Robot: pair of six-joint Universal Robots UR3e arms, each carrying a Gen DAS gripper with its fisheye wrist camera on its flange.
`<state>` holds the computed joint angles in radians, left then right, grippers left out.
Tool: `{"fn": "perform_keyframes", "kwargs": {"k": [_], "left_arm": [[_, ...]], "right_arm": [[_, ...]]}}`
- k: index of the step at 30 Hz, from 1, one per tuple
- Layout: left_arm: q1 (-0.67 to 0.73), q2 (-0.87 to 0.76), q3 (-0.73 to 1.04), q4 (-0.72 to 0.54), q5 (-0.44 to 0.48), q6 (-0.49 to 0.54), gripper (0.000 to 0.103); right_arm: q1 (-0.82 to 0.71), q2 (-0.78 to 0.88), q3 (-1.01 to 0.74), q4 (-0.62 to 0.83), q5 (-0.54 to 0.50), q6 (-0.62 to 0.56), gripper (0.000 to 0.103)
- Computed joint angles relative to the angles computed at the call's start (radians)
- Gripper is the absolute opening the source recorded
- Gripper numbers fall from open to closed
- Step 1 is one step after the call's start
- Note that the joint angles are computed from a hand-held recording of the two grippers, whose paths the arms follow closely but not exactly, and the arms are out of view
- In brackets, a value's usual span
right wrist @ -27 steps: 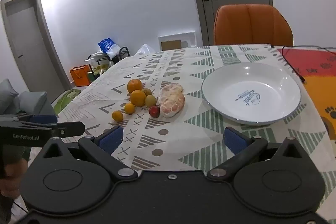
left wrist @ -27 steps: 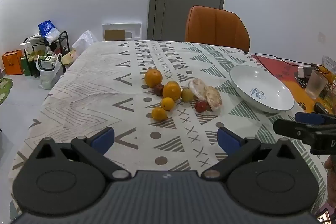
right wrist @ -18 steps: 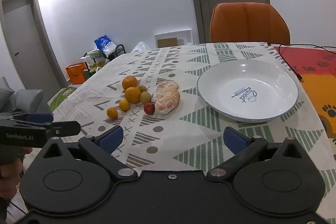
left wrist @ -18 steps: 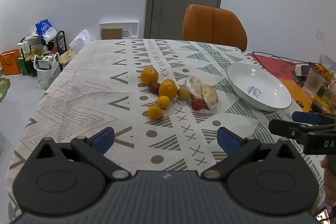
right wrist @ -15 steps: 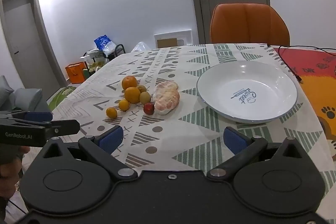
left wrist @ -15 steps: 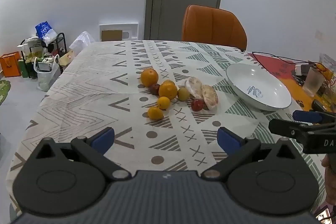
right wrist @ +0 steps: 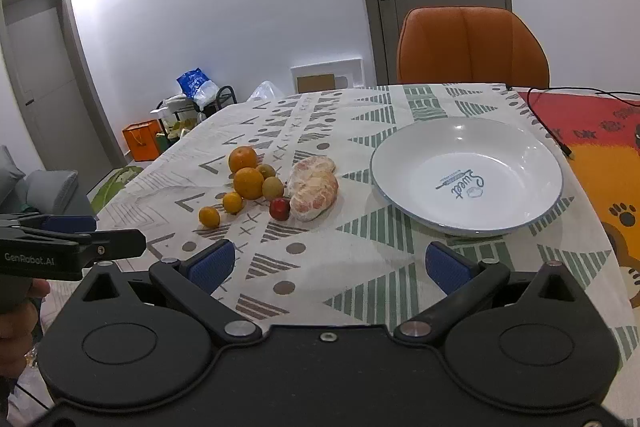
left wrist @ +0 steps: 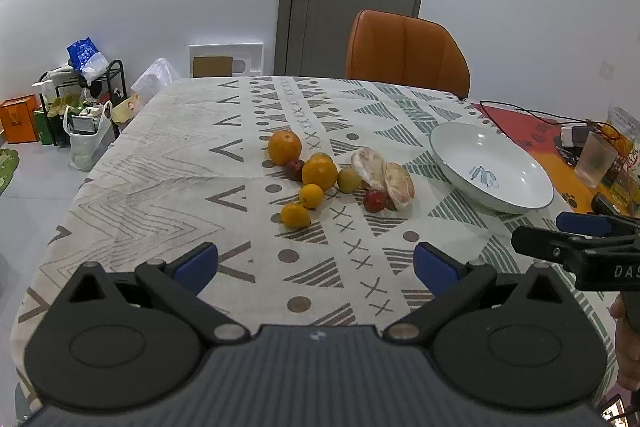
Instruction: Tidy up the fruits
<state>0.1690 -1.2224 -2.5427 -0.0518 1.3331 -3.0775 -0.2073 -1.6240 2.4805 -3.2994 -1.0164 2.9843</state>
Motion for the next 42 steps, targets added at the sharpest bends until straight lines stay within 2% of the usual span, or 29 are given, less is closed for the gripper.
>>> {"fn": "perform_keyframes", "kwargs": {"k": [5,15,42], "left_arm": [[0.0,0.002,-0.001,0.0,0.0,-0.003,0.103],[0.024,0.017,-0.018,0.008,-0.043,0.001,0.103],[0.056,0.051,-0.044,0.008,-0.082,0.013,0.103]], "right_arm": [[0.036,0.031,0.002,-0.041,-0.04,0.019,0.103],[0.025,0.025,0.002,-0.034,-0.036,0.004,0.103],[0.056,0.043,-0.017,-0.036,-0.049,0.008,0.103]]}}
